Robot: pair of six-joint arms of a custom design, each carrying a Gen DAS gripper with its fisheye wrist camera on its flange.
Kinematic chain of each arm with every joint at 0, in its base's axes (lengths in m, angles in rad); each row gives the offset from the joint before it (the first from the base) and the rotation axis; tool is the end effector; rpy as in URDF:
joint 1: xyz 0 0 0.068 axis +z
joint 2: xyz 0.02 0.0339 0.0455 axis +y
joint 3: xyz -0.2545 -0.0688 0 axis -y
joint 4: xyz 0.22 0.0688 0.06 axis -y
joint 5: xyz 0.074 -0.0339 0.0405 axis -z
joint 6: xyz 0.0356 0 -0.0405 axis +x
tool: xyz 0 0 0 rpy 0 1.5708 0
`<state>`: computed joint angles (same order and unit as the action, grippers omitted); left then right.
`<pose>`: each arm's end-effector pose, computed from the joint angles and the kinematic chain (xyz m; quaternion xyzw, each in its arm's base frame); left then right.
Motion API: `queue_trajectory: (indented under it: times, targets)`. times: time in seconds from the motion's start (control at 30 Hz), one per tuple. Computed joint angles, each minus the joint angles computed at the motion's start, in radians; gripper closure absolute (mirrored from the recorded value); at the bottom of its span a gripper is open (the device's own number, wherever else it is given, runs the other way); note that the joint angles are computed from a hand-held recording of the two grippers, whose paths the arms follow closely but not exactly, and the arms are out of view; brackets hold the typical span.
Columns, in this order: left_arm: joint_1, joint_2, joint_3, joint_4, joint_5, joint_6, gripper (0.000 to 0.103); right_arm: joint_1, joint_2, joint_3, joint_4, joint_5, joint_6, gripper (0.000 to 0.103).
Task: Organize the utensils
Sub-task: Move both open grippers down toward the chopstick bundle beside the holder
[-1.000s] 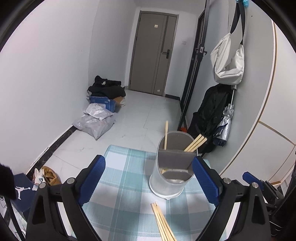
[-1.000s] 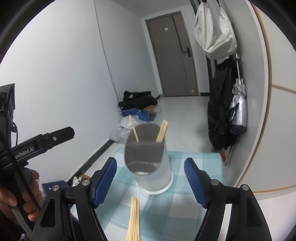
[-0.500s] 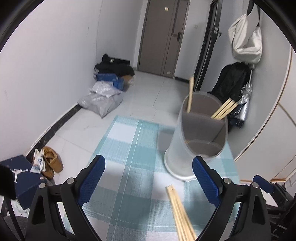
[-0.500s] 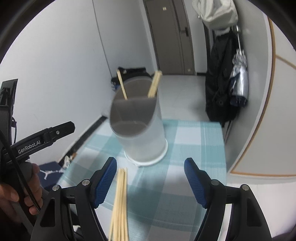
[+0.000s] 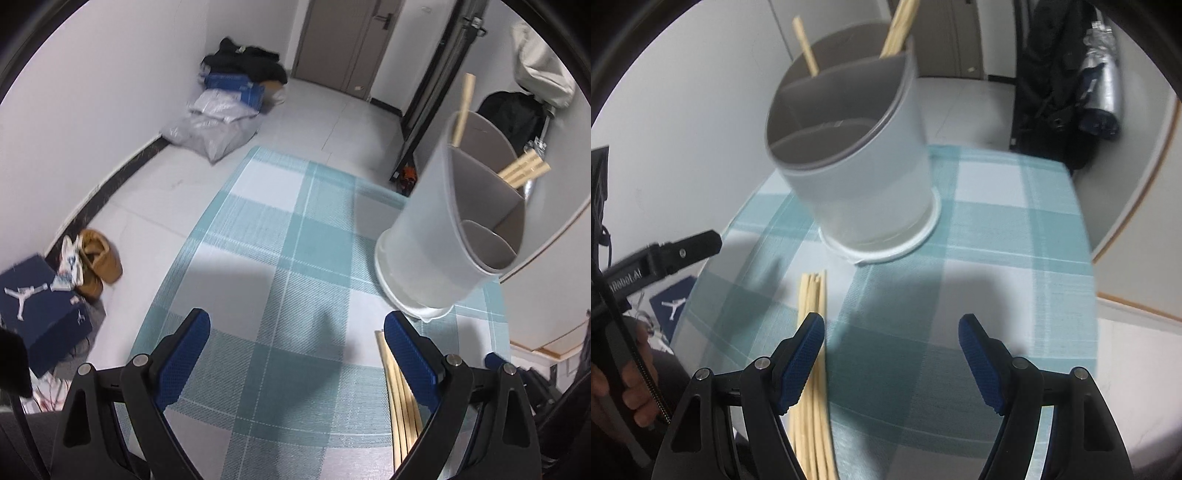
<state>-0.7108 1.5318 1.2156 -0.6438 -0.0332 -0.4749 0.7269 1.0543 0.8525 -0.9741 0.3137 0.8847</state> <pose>0.2286 -0.1953 0.2667 0.1073 0.9476 -0.1548 0.2582 0.1294 0.1004 0.2499 0.1069 0.9631 0.0337 0.2447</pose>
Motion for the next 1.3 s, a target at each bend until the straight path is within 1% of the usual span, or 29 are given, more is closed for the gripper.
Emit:
queue_trajectory:
  times: [0.1,0.23,0.27,0.33,0.43,0.5,0.6,0.7,0.73,0.83,0.87,0.9,0.97,1.07,1.13,1.2,1.3]
  targets:
    - [0.012,0.013,0.015,-0.014,0.014,-0.015,0.009,-0.003,0.050,-0.005,0.054,-0.025,-0.031,0.030]
    - [0.016,0.026,0.031,-0.025,0.008,-0.019,0.009,-0.008,0.114,0.002,0.091,-0.037,-0.067,0.031]
    - [0.016,0.025,0.031,-0.029,0.008,-0.022,0.009,-0.006,0.135,0.009,0.089,-0.035,-0.071,0.031]
    - [0.025,0.027,0.031,-0.030,0.017,-0.020,0.009,0.000,0.172,0.023,0.085,-0.035,-0.079,0.036]
    - [0.029,0.019,0.033,-0.043,0.018,-0.015,0.009,0.015,0.224,0.034,0.087,-0.028,-0.093,0.038]
    - [0.036,0.013,0.031,-0.044,0.017,-0.009,0.009,0.035,0.248,0.044,0.086,-0.005,-0.098,0.041]
    - [0.052,0.010,0.026,-0.044,0.026,-0.008,0.009,0.060,0.294,0.090,0.048,0.040,-0.106,0.041]
    - [0.076,0.013,0.023,-0.044,0.047,0.001,0.009,0.071,0.318,0.109,0.052,0.026,-0.119,0.041]
    - [0.079,0.012,0.022,-0.045,0.046,0.000,0.009,0.075,0.337,0.120,0.041,0.024,-0.121,0.046]
    - [0.089,0.006,0.019,-0.046,0.050,0.001,0.009,0.067,0.347,0.132,0.038,0.035,-0.138,0.047]
    - [0.092,0.003,0.018,-0.047,0.052,0.001,0.009,0.063,0.351,0.137,0.029,0.031,-0.136,0.051]
    - [0.095,-0.002,0.015,-0.046,0.054,0.002,0.009,0.053,0.356,0.139,0.026,0.015,-0.136,0.058]
    - [0.101,-0.012,0.011,-0.043,0.053,0.003,0.009,0.045,0.359,0.141,0.041,0.003,-0.134,0.058]
    - [0.115,-0.018,0.004,-0.039,0.061,-0.003,0.009,0.027,0.372,0.152,0.053,-0.006,-0.162,0.064]
    - [0.123,-0.014,0.005,-0.041,0.067,-0.006,0.009,0.011,0.380,0.162,0.059,-0.017,-0.174,0.073]
    - [0.129,-0.011,0.006,-0.043,0.078,-0.010,0.009,-0.007,0.375,0.164,0.062,-0.037,-0.176,0.079]
    - [0.135,-0.014,0.004,-0.042,0.093,-0.013,0.009,-0.023,0.340,0.149,0.057,-0.079,-0.160,0.080]
